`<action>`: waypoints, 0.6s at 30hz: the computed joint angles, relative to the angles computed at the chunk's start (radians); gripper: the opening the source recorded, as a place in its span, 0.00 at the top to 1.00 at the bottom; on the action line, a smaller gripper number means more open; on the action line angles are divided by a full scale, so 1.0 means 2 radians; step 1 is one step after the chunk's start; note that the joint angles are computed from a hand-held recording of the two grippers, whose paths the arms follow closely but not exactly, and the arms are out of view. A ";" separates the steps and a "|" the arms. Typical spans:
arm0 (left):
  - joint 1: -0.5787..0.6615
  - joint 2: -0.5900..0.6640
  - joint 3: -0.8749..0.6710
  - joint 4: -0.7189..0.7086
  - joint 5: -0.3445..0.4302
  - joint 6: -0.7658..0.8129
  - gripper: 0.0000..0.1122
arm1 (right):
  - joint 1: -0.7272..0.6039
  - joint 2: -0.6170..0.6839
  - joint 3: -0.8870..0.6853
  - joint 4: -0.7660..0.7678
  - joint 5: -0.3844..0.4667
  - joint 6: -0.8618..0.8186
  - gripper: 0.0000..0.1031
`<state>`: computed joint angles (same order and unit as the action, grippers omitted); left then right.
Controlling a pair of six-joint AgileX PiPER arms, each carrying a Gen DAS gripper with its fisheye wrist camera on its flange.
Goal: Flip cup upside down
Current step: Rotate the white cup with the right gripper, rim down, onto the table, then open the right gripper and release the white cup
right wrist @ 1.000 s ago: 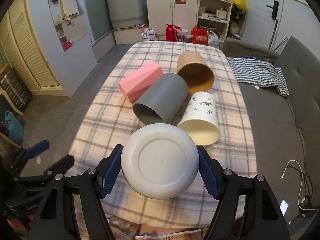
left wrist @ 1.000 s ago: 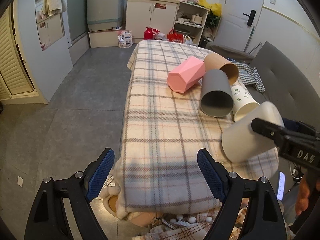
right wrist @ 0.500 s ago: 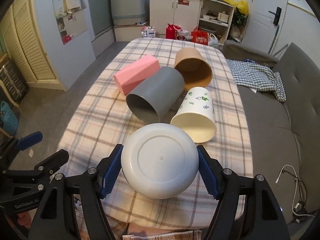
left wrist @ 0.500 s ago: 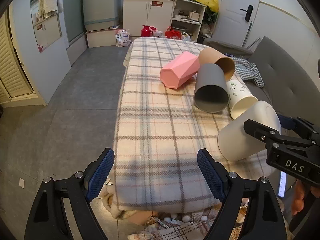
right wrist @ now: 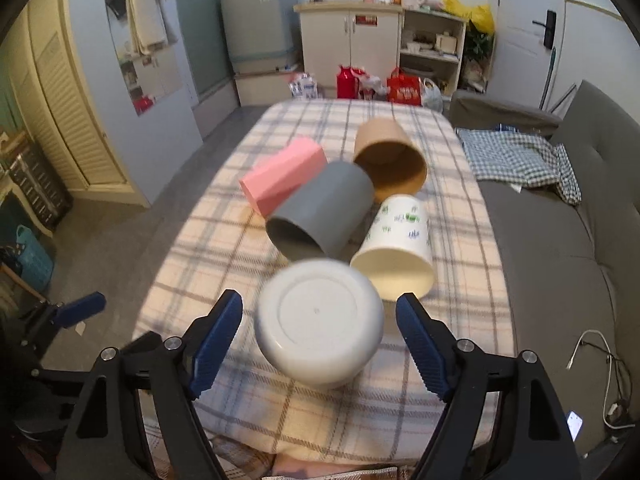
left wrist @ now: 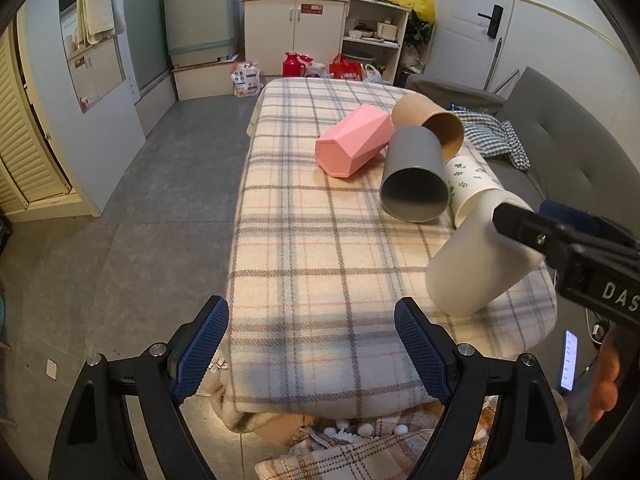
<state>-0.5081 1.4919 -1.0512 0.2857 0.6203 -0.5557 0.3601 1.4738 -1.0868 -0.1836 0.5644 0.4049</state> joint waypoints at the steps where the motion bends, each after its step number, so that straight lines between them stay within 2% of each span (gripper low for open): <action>1: -0.003 -0.001 -0.001 0.004 0.002 -0.003 0.22 | -0.001 -0.005 0.002 0.000 -0.002 0.001 0.23; 10: -0.052 -0.019 -0.021 0.056 0.033 -0.057 0.22 | -0.035 -0.076 0.027 0.043 -0.012 -0.038 0.23; 18: -0.120 -0.019 -0.044 0.122 0.063 -0.145 0.22 | -0.082 -0.149 0.067 0.080 -0.007 -0.083 0.23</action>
<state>-0.7488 1.4547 -1.1386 0.5291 0.7456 -0.8451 0.1966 1.1768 -0.9519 -0.0232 0.5495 0.2385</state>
